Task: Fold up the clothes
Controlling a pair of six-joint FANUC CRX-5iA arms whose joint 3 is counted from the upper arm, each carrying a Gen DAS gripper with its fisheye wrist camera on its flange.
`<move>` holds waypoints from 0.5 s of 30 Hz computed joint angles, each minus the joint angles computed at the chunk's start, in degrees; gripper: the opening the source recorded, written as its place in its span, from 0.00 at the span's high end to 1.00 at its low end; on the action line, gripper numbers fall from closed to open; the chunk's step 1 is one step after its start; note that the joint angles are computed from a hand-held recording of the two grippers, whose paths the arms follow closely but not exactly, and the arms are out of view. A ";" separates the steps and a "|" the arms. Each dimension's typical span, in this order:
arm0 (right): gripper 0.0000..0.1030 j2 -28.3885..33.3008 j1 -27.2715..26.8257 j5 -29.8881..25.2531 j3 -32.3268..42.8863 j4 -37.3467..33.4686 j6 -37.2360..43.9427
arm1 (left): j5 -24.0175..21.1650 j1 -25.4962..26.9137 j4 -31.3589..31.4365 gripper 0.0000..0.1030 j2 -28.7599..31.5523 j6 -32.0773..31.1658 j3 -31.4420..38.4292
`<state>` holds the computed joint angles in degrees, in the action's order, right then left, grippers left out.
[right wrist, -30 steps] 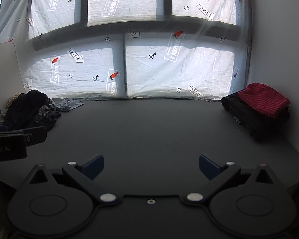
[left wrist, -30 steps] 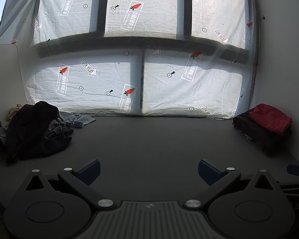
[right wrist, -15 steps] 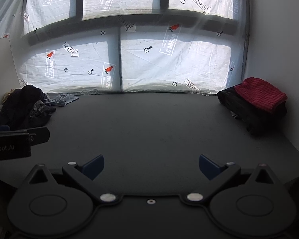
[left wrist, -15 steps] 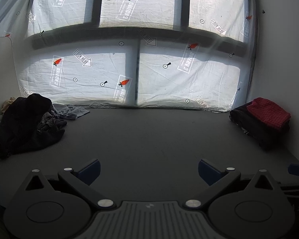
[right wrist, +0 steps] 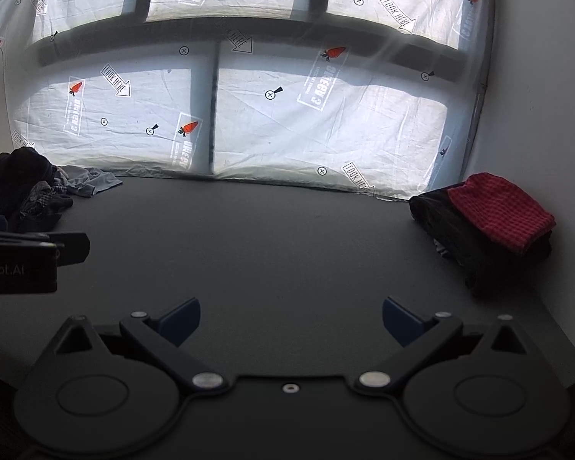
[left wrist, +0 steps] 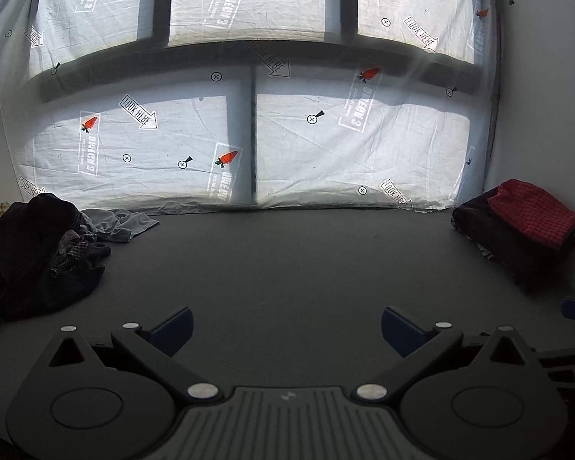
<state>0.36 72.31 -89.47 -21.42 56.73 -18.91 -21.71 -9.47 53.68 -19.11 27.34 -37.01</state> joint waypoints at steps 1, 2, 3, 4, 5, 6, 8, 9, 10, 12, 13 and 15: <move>0.00 -0.38 -1.47 1.52 -0.23 0.85 0.76 | 0.51 -0.17 -1.75 0.00 0.86 1.63 1.14; 0.00 -0.73 -2.95 3.07 -0.44 1.67 1.50 | 0.55 -0.18 -3.89 0.00 1.84 4.04 2.66; 0.00 -1.03 -4.45 4.64 -0.60 2.48 2.25 | 0.42 -0.12 -6.07 0.00 2.90 6.66 4.31; 0.00 -1.13 -5.88 6.07 -0.81 3.56 3.04 | 0.11 0.05 -8.02 0.00 3.99 9.26 5.92; 0.00 -1.22 -7.32 7.56 -0.99 4.60 3.79 | -0.10 0.20 -9.74 0.00 4.86 11.41 7.19; 0.00 -1.45 -8.64 9.42 -1.35 5.33 4.27 | -0.27 0.29 -11.84 0.00 5.77 13.90 8.54; 0.00 -1.98 -11.69 14.73 -1.96 5.70 6.05 | -0.63 0.34 -17.98 0.00 7.63 20.28 11.55; 0.00 -1.88 -12.99 17.02 -1.78 5.10 7.47 | -1.16 0.49 -21.53 0.00 8.49 23.77 13.14; 0.01 -1.71 -14.26 19.23 -1.55 4.44 8.92 | -2.04 0.76 -24.99 0.00 9.33 27.31 14.77; 0.01 -1.11 -16.26 22.70 -1.10 3.48 11.02 | -5.26 1.40 -30.13 0.00 11.42 33.81 18.19; 0.02 -0.69 -17.34 24.68 -0.89 3.17 11.84 | -7.13 1.77 -31.62 0.00 12.50 36.21 19.75; 0.05 0.49 -19.23 27.74 0.39 1.70 14.15 | -11.65 3.20 -31.66 0.00 14.90 38.51 22.41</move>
<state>0.85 53.09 -61.73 -21.02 58.43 -4.76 -33.36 -6.27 22.02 -4.22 65.84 -14.60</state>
